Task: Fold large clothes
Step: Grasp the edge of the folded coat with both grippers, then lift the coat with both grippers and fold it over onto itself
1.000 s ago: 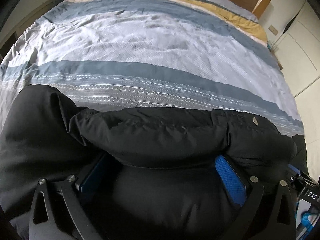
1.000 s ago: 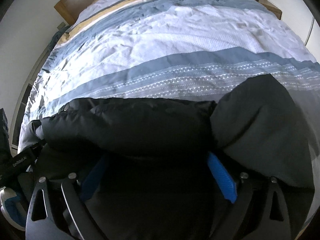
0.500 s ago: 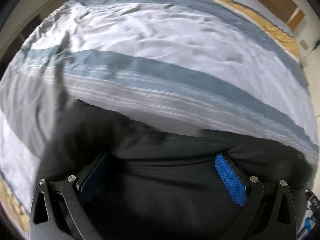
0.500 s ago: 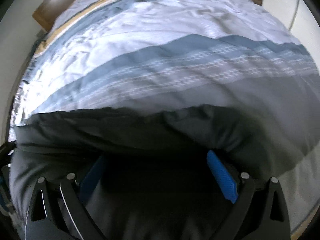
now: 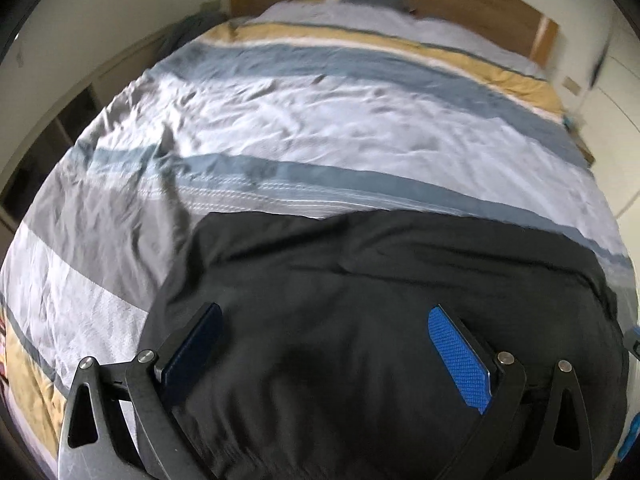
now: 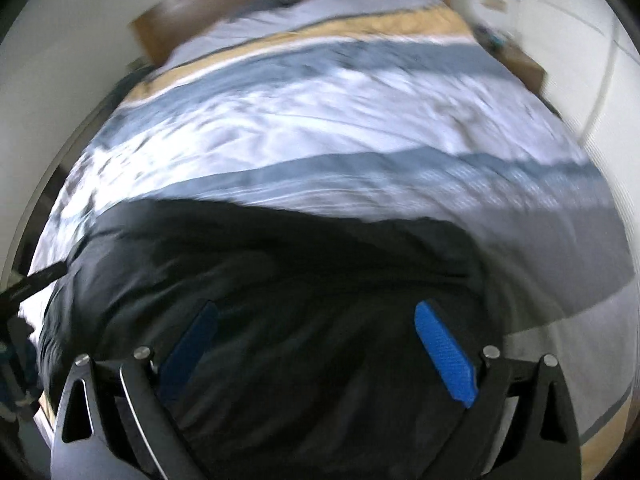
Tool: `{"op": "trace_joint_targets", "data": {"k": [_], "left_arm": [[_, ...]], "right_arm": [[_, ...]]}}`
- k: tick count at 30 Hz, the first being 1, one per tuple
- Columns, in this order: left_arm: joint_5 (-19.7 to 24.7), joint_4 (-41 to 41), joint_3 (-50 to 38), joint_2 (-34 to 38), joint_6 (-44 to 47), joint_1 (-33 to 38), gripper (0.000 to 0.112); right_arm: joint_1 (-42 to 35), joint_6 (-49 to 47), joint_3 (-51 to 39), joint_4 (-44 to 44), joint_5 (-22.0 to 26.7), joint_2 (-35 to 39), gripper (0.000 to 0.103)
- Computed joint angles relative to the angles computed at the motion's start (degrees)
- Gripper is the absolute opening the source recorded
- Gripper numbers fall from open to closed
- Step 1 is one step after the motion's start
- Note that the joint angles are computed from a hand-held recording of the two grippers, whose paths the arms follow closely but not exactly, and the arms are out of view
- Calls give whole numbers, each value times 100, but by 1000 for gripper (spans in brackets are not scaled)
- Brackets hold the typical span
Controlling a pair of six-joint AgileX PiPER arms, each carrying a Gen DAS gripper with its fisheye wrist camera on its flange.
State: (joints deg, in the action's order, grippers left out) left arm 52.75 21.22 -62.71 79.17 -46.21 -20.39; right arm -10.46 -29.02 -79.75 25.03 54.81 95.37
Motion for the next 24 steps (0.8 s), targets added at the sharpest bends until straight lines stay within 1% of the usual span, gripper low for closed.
{"op": "trace_joint_targets", "data": {"k": [5, 9, 15, 20, 24], "left_arm": [[-146, 347, 218, -2, -401, -448, 101], [-379, 361, 465, 4, -512, -506, 101], [-549, 451, 628, 17, -642, -534, 101], [-567, 502, 708, -23, -729, -576, 101], [-499, 512, 851, -193, -767, -617, 101]], "right_arm": [[520, -70, 544, 86, -295, -303, 100], [720, 39, 918, 65, -528, -365, 100], [634, -75, 1219, 131, -675, -421, 100], [449, -62, 1399, 42, -770, -506, 100], [216, -14, 1579, -140, -764, -685, 100]]}}
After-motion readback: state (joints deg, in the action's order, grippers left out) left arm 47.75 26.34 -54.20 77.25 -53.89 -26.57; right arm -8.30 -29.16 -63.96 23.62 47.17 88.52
